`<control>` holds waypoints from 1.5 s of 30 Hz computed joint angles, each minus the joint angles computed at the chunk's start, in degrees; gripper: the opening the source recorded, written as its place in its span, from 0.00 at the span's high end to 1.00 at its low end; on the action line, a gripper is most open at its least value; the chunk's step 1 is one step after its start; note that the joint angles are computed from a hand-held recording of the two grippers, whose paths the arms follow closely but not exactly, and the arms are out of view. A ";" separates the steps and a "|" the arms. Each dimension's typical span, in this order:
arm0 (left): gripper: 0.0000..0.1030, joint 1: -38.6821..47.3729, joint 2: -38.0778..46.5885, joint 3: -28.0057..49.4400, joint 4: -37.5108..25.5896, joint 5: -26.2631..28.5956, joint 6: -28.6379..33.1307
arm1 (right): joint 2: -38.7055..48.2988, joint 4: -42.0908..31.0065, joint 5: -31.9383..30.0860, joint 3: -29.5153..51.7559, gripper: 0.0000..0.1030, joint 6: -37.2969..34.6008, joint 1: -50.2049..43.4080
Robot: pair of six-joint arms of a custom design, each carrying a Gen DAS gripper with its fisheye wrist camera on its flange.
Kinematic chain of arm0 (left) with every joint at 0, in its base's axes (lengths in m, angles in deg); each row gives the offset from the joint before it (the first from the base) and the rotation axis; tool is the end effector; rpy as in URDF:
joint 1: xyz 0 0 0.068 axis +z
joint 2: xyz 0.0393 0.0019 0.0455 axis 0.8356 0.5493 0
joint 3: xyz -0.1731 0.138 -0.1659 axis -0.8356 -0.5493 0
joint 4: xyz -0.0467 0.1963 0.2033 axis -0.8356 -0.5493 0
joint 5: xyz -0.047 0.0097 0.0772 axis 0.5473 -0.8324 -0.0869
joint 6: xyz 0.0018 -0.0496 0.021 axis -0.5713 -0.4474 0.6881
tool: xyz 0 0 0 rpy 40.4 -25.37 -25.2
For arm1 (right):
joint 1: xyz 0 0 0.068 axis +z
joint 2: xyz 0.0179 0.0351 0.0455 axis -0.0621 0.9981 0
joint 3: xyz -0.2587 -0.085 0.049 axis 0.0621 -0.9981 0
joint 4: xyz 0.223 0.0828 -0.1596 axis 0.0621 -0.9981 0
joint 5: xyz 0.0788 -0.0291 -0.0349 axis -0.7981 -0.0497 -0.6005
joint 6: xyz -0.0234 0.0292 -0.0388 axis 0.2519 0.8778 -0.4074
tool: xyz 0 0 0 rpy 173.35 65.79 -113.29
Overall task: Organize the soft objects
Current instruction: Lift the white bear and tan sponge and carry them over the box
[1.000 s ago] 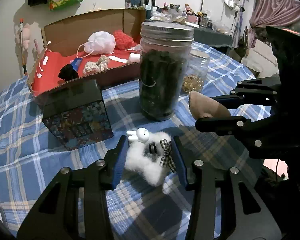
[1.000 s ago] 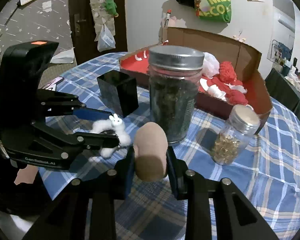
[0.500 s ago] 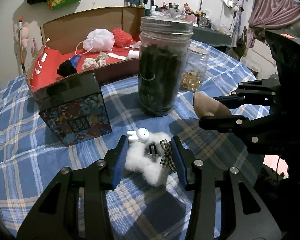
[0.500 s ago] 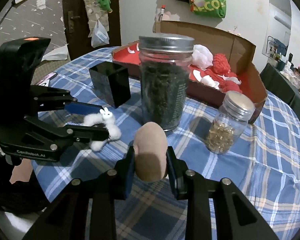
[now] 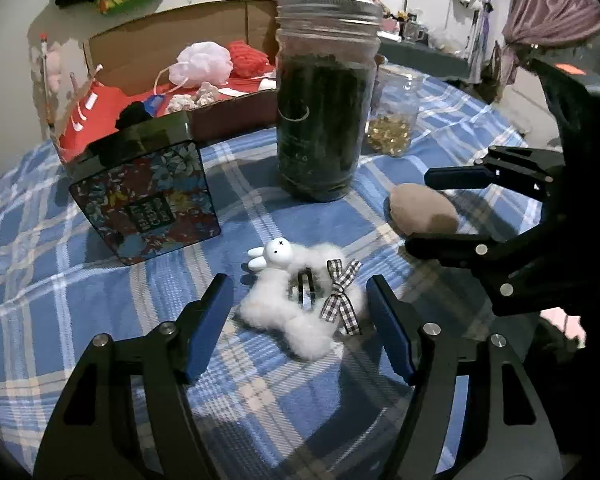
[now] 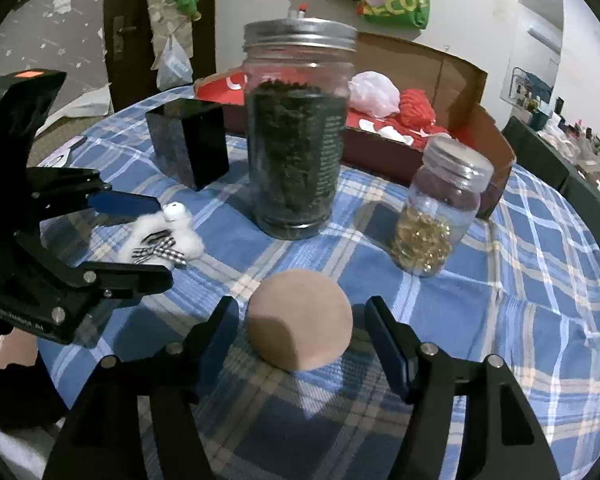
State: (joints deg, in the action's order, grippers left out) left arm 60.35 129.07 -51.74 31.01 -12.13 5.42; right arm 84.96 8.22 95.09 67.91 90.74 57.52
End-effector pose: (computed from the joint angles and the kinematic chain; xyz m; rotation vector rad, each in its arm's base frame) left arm 0.2555 -0.0037 0.0819 1.0943 2.2093 -0.4374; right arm 0.1463 0.2219 0.0701 -0.1455 2.3648 0.0130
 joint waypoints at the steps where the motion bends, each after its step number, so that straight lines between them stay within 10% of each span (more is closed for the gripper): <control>1: 0.34 -0.60 -0.70 -1.17 1.83 -1.02 -0.50 | 0.15 0.82 0.25 -0.29 0.34 0.32 0.05; 9: 0.46 -1.84 -3.54 -5.45 7.83 -2.10 -2.19 | 0.24 5.24 1.66 -1.83 0.66 0.57 1.31; 45: 0.71 1.79 -4.78 -4.18 2.91 3.02 -0.46 | -4.47 4.17 3.20 -3.79 0.60 3.29 2.26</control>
State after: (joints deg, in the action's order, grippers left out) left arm 62.15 124.29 -55.93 33.92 -9.11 4.96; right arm 80.50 12.39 98.30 64.12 94.02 59.78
